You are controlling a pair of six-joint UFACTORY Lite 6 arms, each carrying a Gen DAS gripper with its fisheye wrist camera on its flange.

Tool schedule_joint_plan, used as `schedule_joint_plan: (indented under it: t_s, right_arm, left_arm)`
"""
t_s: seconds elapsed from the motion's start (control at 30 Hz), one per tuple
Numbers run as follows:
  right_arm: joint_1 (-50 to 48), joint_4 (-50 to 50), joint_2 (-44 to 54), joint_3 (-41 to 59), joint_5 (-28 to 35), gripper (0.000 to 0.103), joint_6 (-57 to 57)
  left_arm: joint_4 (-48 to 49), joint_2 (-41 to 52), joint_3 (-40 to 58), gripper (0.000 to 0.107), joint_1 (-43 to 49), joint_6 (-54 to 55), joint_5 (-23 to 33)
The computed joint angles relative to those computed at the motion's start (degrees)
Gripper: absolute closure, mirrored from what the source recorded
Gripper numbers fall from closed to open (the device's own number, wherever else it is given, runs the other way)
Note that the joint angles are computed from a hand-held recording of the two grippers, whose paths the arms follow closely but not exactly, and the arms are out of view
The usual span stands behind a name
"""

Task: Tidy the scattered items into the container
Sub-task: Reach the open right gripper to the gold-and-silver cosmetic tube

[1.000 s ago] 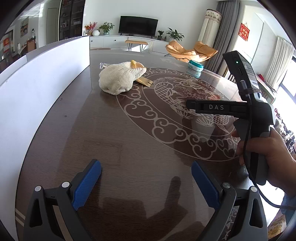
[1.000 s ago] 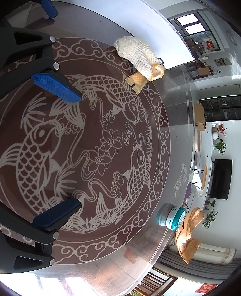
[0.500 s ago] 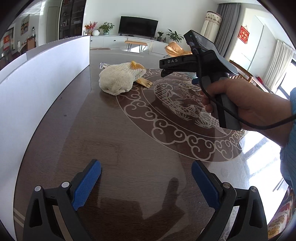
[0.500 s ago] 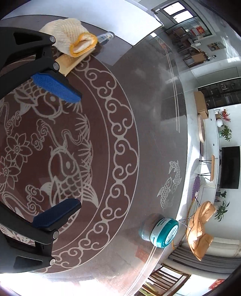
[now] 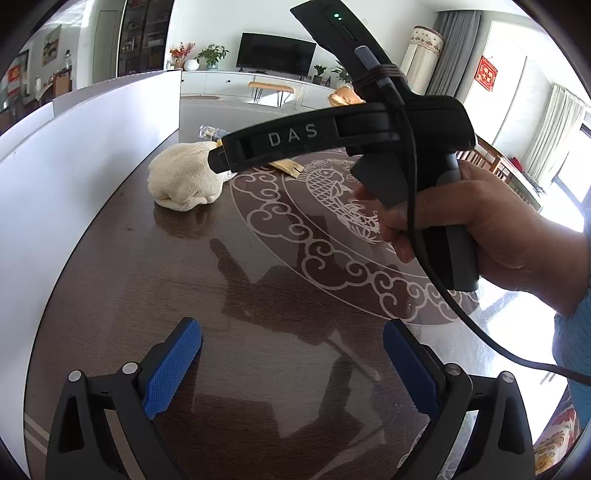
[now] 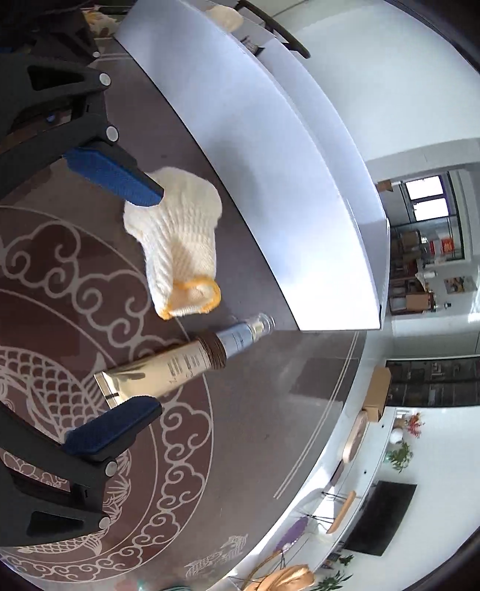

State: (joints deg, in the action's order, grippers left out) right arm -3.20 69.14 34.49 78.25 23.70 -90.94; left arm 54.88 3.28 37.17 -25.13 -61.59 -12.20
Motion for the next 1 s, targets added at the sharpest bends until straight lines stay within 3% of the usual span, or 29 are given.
schedule_joint_plan:
  t_s: [0.1,0.27,0.43,0.53,0.67,0.8,1.0]
  right_arm:
    - [0.23,4.06,-2.85,-5.29,-3.49,0.0,-6.12]
    - [-3.65,0.32,-3.18,-7.54,-7.93,0.0,-2.92]
    - [-8.17,-8.98,-0.4,-5.15,-6.42,0.0,2.21]
    - [-9.06,-8.55,1.29,-3.52,-4.0,0.0,0.89]
    - [-8.61,-6.17,5.61,1.57,-2.6,0.0,-0.55]
    - [-6.66,-10.46,11.37,10.13,-2.1,0.0,5.34]
    - [-1.46,-27.01,22.35,28.38,-0.86,0.0,27.58]
  left_arm:
    - [0.09,-0.01,0.14,0.006,-0.22,-0.2,0.3]
    - [0.16,0.04,0.27,0.006,-0.29,-0.4,0.3]
    - [0.68,0.14,0.36,0.006,-0.01,-0.96,0.01]
    - [2.07,0.34,0.41,0.006,0.77,-2.03,-0.87]
    - [2.92,-0.48,-0.35,0.006,1.03,-2.91,-1.36]
    - [4.24,-1.71,-1.41,0.006,1.38,-4.02,-1.52]
    - [4.45,-1.48,-1.29,0.006,1.67,-4.46,-2.26]
